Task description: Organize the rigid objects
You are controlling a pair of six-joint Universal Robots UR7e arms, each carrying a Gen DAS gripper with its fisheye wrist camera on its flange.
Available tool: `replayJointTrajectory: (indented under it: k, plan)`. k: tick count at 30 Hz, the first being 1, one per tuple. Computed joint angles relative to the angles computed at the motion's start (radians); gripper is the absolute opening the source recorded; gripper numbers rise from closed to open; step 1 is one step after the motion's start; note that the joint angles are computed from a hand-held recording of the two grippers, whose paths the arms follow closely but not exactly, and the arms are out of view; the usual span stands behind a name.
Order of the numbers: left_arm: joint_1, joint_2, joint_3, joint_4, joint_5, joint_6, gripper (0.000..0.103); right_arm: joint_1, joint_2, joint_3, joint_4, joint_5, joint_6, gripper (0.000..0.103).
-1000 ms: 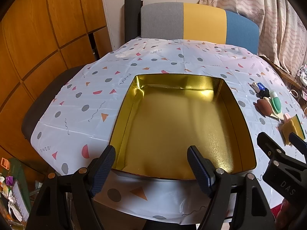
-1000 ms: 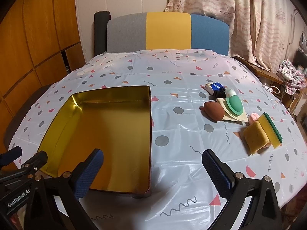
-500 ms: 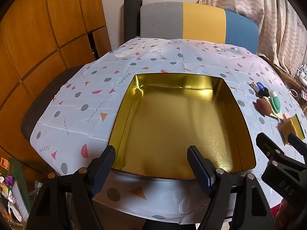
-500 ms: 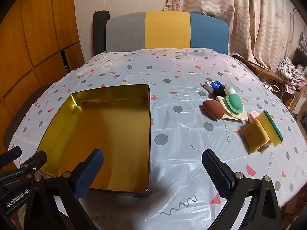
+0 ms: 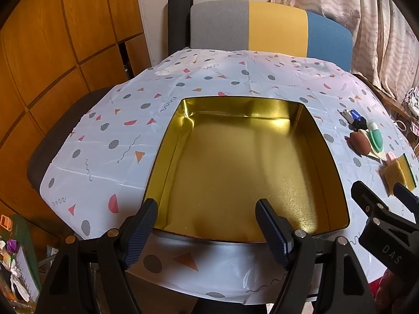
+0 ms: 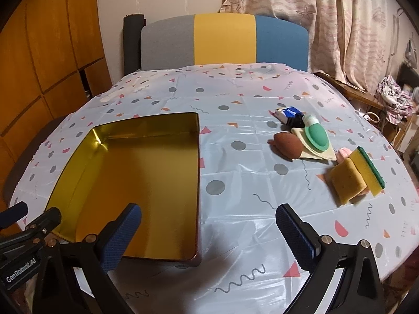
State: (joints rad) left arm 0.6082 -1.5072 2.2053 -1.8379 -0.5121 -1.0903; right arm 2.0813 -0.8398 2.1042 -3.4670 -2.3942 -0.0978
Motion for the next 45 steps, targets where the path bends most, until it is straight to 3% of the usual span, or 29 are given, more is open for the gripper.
replayJointTrajectory:
  k: [12, 15, 20, 23, 26, 31, 37, 42, 45]
  plan:
    - [0.001, -0.002, 0.001, 0.006, -0.009, -0.015, 0.079, -0.006, -0.007, 0.015, -0.020, 0.045, -0.018, 0.103]
    - [0.004, -0.009, 0.023, -0.079, -0.027, 0.041, 0.079, -0.009, -0.006, 0.021, -0.041, 0.048, -0.039, 0.103]
    - [0.011, -0.004, 0.073, -0.328, -0.089, 0.203, 0.078, -0.026, -0.016, 0.059, -0.119, 0.043, -0.095, 0.103]
    - [0.025, 0.026, 0.076, -0.454, -0.171, 0.300, 0.078, -0.064, -0.053, 0.104, -0.140, 0.076, -0.101, 0.103]
    - [0.041, 0.070, 0.066, -0.558, -0.257, 0.371, 0.078, -0.107, -0.078, 0.146, -0.180, 0.061, -0.099, 0.103]
    - [0.053, 0.150, 0.033, -0.618, -0.371, 0.410, 0.078, -0.197, -0.137, 0.215, -0.265, 0.064, -0.092, 0.103]
    - [0.049, 0.236, -0.013, -0.610, -0.440, 0.442, 0.077, -0.309, -0.217, 0.270, -0.343, 0.083, -0.112, 0.101]
    - [0.046, 0.288, -0.033, -0.657, -0.506, 0.493, 0.077, -0.398, -0.272, 0.289, -0.368, 0.108, -0.128, 0.094]
    - [0.036, 0.315, -0.046, -0.660, -0.510, 0.515, 0.077, -0.438, -0.296, 0.278, -0.340, 0.141, -0.132, 0.090]
